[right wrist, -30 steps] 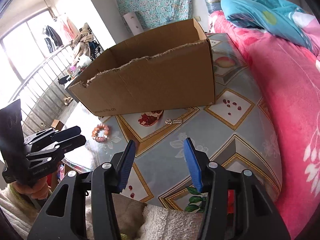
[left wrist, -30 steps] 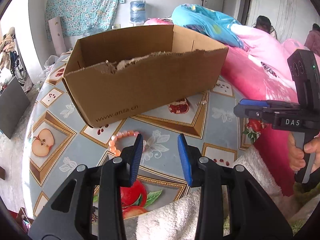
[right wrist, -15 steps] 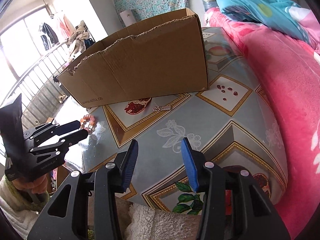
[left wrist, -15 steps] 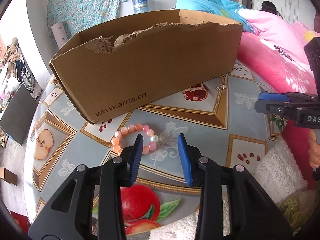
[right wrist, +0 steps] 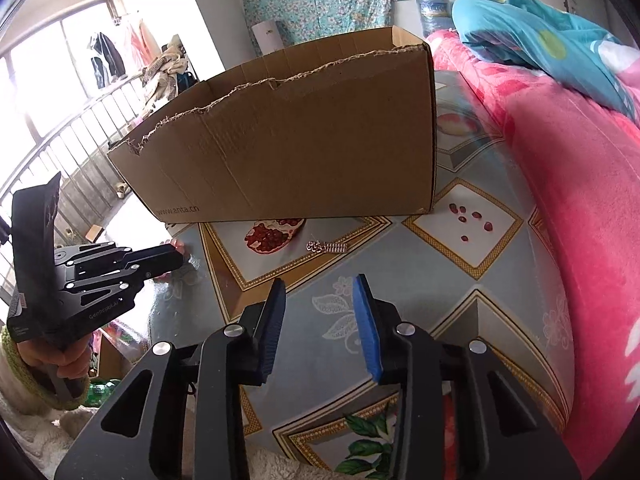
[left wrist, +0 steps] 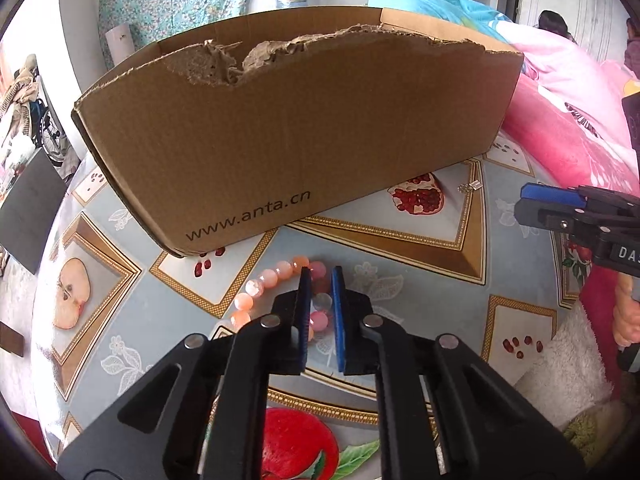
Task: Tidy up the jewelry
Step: 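Move the right gripper back to the gold chain beside the pomegranate tile, then grasp the gold chain with the right gripper while the left gripper grasps the pink-orange bead bracelet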
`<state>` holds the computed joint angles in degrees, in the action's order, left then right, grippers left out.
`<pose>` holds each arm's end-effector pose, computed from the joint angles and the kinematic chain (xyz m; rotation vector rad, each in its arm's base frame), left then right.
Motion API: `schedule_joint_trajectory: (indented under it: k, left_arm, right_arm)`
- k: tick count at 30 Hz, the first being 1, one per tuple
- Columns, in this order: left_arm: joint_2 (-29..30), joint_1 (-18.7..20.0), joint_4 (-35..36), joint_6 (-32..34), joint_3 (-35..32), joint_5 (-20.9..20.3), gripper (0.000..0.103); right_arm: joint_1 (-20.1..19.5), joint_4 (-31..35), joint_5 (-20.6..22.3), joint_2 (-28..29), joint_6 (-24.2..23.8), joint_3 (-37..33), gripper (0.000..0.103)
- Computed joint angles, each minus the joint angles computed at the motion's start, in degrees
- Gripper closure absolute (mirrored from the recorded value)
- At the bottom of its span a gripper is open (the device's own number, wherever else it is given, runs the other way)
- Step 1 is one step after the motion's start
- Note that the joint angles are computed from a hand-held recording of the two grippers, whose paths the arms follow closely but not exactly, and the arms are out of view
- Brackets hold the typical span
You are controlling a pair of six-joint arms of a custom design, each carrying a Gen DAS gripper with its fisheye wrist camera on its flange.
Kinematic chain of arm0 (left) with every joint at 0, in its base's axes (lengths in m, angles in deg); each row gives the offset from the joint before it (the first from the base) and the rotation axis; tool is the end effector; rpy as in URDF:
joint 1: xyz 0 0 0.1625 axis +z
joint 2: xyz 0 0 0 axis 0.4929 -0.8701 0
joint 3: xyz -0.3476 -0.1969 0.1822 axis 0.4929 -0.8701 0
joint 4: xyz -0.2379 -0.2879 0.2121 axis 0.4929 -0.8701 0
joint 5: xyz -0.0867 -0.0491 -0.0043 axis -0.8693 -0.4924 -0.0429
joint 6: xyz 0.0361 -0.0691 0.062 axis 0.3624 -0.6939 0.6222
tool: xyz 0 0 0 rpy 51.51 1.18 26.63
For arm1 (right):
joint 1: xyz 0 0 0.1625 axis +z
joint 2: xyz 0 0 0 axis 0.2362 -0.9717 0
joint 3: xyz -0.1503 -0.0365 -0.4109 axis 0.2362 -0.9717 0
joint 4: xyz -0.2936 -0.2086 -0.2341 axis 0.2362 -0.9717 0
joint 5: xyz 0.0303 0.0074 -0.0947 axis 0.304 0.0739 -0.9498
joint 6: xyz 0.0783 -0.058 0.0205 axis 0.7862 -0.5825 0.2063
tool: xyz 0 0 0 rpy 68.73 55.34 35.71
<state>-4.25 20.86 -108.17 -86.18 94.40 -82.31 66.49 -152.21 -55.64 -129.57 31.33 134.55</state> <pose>-0.2950 -0.6783 -0.0153 0.6628 2.3036 -0.6597 0.0048 -0.6818 0.2672 0.6280 -2.5675 0.7825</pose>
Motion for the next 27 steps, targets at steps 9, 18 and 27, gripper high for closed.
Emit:
schedule_joint_trajectory:
  k: [9, 18, 27]
  left_arm:
    - [-0.3, 0.2, -1.9, 0.3, 0.9, -2.2, 0.095]
    - [-0.4, 0.3, -3.7, 0.5, 1.7, -2.9, 0.095]
    - [-0.5, 0.6, -5.4, 1.0, 2.3, -3.8, 0.095]
  right_arm:
    - [1.7, 4.9, -2.4, 4.9, -6.6, -7.1, 0.073]
    - [2.7, 6.6, -6.3, 6.3, -11.1, -8.9, 0.089]
    - [2.7, 7.0, -7.7, 3.9, -9.0, -5.8, 0.097]
